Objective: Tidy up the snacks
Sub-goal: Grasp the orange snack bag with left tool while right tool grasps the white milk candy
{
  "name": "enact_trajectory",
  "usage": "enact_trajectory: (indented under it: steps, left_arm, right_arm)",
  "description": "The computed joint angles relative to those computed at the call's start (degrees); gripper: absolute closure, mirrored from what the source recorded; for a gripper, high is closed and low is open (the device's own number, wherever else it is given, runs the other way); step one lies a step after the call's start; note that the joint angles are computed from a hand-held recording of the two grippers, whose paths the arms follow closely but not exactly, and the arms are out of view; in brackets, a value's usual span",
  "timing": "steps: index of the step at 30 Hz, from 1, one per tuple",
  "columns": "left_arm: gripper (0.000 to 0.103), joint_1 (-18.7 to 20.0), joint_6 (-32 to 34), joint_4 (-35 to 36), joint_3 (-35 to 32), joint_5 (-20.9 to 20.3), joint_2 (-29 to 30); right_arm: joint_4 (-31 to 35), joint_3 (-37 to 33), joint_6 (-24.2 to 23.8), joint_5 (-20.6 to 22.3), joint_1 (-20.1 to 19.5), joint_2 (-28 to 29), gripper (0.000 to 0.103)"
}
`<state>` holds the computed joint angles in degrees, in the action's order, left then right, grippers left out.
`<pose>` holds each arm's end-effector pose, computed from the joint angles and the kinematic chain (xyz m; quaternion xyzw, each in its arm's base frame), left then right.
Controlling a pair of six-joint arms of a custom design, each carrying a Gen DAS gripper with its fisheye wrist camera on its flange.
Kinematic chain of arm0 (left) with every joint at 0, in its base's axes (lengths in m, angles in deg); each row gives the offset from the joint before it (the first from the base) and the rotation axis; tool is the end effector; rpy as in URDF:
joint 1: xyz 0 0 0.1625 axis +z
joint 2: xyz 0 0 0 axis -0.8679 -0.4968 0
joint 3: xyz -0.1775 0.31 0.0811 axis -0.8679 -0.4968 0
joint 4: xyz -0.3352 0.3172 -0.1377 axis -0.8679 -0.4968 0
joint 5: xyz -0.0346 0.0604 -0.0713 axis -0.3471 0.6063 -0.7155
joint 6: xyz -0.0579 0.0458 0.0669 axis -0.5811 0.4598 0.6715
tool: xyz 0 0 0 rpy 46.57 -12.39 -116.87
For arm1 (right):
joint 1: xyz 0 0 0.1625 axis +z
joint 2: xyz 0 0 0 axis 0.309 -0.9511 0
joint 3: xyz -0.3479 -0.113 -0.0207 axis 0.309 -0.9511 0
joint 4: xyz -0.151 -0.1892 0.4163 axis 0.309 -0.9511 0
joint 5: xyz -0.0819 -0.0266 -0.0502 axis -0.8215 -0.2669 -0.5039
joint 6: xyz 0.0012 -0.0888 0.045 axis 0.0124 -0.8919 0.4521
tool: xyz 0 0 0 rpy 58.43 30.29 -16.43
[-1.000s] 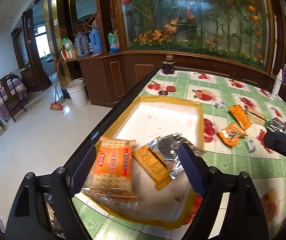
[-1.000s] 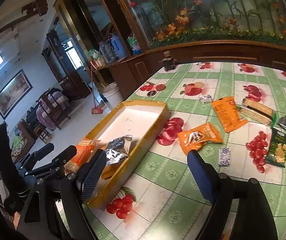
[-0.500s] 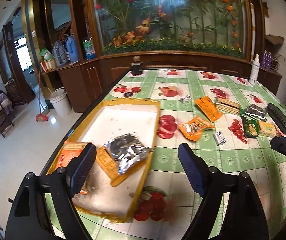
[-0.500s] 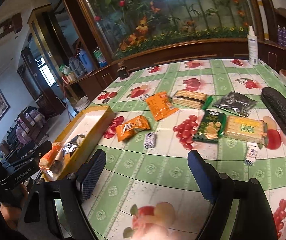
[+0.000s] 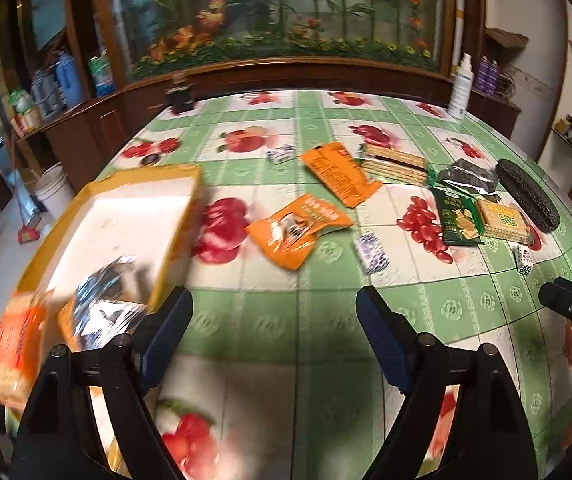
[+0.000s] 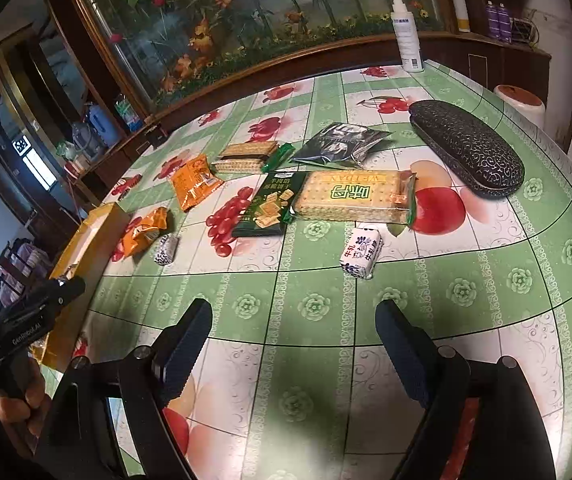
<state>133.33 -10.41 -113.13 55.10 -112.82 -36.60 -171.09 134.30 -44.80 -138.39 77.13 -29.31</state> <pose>-0.0090 -0.7563 0.2039 0.1009 0.8341 -0.3576 0.4077 0.1769 -0.8030 0.0018 0.1902 -0.9229 0.2781 0.1863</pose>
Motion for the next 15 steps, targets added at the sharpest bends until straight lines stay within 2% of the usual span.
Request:
enact_trajectory:
  steps: [3,6,10,13,15]
  left_arm:
    - [0.019,0.88,2.76,3.16,-4.25,-2.86,2.34]
    - [0.019,1.78,5.18,4.73,-8.83,-3.29,5.02]
    - [0.019,3.13,4.57,9.68,-13.38,-5.86,6.75]
    - [0.019,3.67,5.87,11.93,-15.88,-5.90,8.19]
    - [0.019,4.01,6.47,13.75,-17.20,-5.91,9.05]
  right_arm:
    - [0.74,-2.79,0.46,-2.32,-0.18,1.60,0.017]
    - [2.32,-6.69,1.31,-4.38,-0.19,3.60,0.017]
    - [5.87,-13.41,0.14,-8.22,0.66,7.84,0.017]
    - [8.99,-18.05,-0.02,-10.36,1.07,11.08,0.017]
    - [8.20,-20.12,-1.40,-12.23,1.48,13.01,0.016]
